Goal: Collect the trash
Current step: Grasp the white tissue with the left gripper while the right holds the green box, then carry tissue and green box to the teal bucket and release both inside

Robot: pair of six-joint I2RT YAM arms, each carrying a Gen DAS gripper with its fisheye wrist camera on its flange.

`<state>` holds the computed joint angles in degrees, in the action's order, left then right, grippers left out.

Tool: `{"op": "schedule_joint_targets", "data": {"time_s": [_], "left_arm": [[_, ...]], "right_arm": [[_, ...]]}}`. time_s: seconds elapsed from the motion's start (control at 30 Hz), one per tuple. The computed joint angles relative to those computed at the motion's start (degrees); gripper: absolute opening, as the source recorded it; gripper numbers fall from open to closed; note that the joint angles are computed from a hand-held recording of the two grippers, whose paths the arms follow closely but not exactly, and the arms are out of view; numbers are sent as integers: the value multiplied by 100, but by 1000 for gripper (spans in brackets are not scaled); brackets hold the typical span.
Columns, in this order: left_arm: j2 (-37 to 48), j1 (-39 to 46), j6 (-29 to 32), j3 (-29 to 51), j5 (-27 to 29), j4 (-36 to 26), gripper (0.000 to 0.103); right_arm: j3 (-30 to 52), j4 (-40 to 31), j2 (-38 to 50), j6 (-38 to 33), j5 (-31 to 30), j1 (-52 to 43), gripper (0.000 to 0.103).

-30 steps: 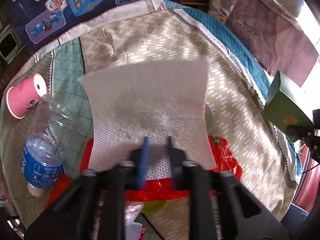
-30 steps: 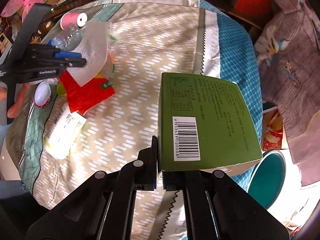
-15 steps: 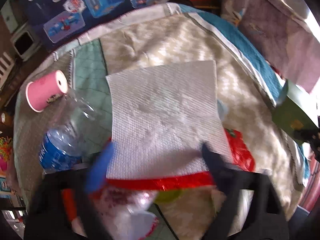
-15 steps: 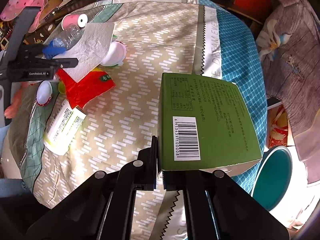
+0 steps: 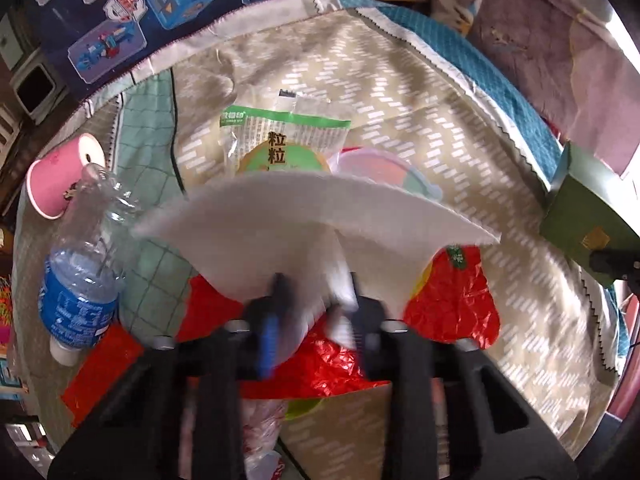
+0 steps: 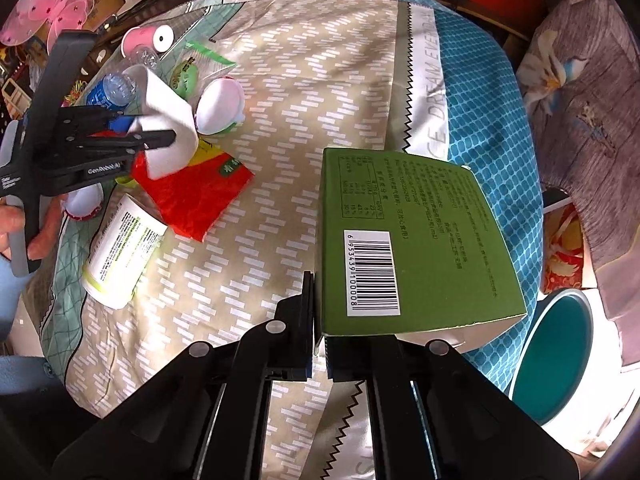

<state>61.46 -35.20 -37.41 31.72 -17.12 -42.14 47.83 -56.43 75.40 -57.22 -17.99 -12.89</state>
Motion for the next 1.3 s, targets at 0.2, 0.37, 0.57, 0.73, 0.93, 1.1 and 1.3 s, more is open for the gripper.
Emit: {"op": "schedule_joint_targets", "data": {"time_s": [0.2, 0.37, 0.57, 0.73, 0.93, 1.1, 1.3], "left_arm": [[-387, -656, -621, 104, -321, -530, 3], [-850, -1602, -1533, 532, -826, -1512, 3], [-571, -2792, -2486, 1406, -1419, -2476, 3], [155, -3277, -2596, 2038, -1557, -2354, 3], [1210, -3251, -2104, 2603, -1323, -1507, 3], [2289, -3188, -1591, 3320, -1031, -843, 3], [3856, -3121, -813, 4710, -597, -322, 3]], "right_arm": [[-108, -211, -277, -206, -87, -146, 5], [-86, -440, -424, -485, -176, -414, 5], [66, -772, -446, -1015, -403, -964, 5], [273, -1026, -293, -1672, -580, -1732, 5], [868, -1294, 388, -2592, -742, -2929, 5], [1680, -1279, 1342, -3045, -755, -3827, 5], [3147, -1198, 2794, -3037, -703, -4602, 6]]}}
